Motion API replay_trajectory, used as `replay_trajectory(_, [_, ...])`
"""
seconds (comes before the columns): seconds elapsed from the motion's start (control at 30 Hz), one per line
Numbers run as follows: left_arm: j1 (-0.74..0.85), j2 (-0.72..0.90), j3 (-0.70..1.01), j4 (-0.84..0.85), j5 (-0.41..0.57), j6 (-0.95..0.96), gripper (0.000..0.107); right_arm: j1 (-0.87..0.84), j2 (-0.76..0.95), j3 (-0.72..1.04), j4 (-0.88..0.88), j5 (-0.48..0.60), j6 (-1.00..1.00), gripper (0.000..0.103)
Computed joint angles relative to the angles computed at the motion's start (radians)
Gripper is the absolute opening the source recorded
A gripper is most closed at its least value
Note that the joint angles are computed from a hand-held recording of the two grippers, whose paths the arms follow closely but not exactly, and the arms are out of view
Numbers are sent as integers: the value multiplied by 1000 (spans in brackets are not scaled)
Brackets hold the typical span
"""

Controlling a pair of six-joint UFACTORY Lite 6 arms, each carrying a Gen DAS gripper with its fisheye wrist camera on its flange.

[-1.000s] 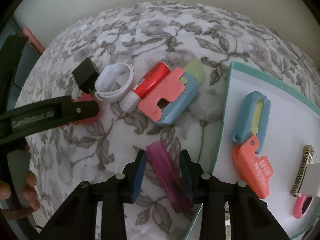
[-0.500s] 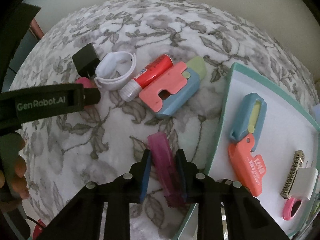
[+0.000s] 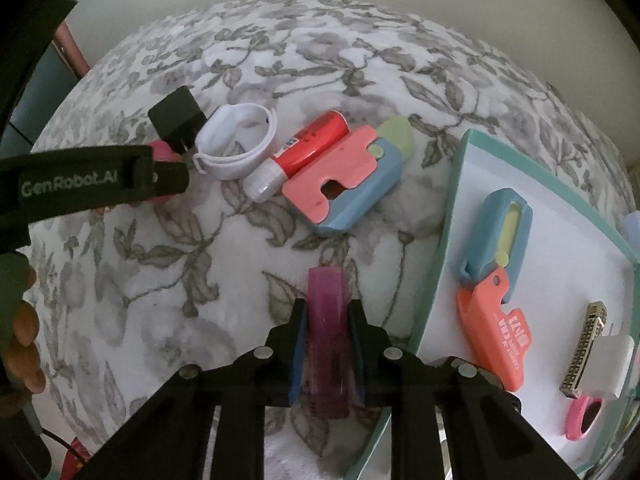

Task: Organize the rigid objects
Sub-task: 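Grasp the pink tube with the right tool while the left tool grasps the puppy figure, then carry the pink tube and puppy figure into the tray and open both tools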

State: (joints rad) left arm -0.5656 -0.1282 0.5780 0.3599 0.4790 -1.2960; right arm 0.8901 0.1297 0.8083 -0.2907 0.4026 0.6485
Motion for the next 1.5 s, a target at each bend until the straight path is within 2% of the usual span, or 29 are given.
replay_trajectory(0.17, [-13, -52, -4, 25, 43, -28, 79, -74, -45, -16, 132, -18, -173, 21])
replay_trajectory(0.53, [-98, -211, 17, 136, 209, -178, 79, -134, -186, -14, 192, 0, -246, 21])
replay_trajectory(0.63, [-110, -222, 35, 159, 239, -199, 79, -113, -225, -24, 142, -7, -165, 21])
replay_trajectory(0.97, [-212, -266, 110, 228, 357, -273, 79, -129, -403, -48, 85, 30, -96, 21])
replay_trajectory(1.2, [-292, -203, 195, 253, 333, -319, 79, -254, -499, -88, 211, 58, -235, 21])
replay_trajectory(1.5, [-408, -47, 356, 291, 295, -376, 79, -517, -624, -130, 412, 134, -500, 21])
